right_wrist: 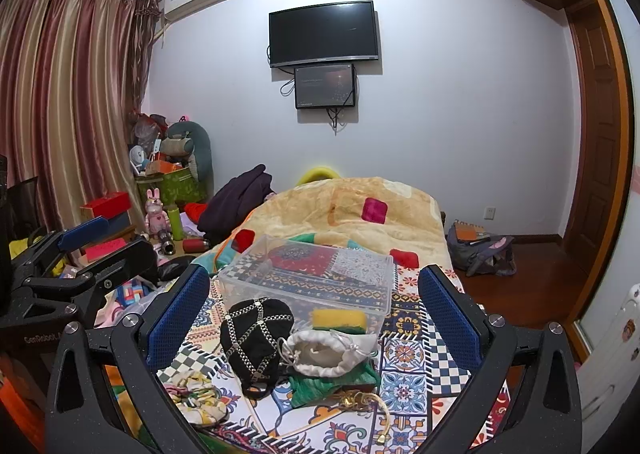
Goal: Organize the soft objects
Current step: 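Move both grippers toward the items beside the clear plastic box, then grasp the white drawstring pouch with the right gripper while the left gripper grasps the floral scrunchie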
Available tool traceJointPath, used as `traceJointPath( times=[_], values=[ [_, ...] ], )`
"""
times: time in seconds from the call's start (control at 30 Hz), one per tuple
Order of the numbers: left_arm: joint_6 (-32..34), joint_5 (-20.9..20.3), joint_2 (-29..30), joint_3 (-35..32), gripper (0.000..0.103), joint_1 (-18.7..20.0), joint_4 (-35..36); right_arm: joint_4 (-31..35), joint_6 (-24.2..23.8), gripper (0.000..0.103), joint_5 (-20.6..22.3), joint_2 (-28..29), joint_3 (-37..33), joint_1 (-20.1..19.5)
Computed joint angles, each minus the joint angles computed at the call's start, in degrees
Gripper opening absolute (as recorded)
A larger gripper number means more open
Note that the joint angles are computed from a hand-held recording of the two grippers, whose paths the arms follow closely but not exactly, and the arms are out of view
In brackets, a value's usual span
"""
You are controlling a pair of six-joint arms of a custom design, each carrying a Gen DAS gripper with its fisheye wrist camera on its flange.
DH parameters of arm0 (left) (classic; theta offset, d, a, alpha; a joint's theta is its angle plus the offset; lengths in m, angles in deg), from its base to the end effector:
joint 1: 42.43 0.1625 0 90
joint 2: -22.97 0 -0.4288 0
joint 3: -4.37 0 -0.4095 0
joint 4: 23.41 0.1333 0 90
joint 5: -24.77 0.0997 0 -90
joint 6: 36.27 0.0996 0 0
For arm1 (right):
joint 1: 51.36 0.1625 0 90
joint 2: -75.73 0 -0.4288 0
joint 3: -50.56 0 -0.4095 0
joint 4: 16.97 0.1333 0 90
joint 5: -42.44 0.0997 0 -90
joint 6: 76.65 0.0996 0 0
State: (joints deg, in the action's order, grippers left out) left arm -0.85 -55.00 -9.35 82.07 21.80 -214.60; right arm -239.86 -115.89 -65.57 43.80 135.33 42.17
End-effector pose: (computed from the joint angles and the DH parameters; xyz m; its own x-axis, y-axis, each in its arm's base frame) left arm -0.2062 -0.7745 0.1277 -0.6327 0.5341 -0.5607 0.7497 0.2411 -0.6162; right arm 0.1468 -0.7141 0.1448 -0.7429 0.0810 0.6644 -0.6205 0.2888 -0.7291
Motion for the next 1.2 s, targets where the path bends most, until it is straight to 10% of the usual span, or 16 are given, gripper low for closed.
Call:
traceJointPath(
  times=[0.53,0.73,1.0,1.2],
  values=[
    [-1.7,11.4,3.3,-5.1,0.101,3.6,20.4,16.6,10.3,0.102,-4.0,-3.6,2.4,-3.2],
    [-8.7,14.5,4.4,-8.5,0.077,5.6,33.9,27.2,17.3,0.084,-2.7,-4.6,1.2,-5.6],
    [-8.9,14.4,4.7,-9.5,0.058,6.6,38.2,32.7,14.8,0.069,-5.6,-1.2,-5.6,-5.4],
    [-5.7,14.6,4.6,-9.9,0.031,6.7,38.3,37.1,15.7,0.030,-7.0,1.2,-10.5,-5.8]
  ],
)
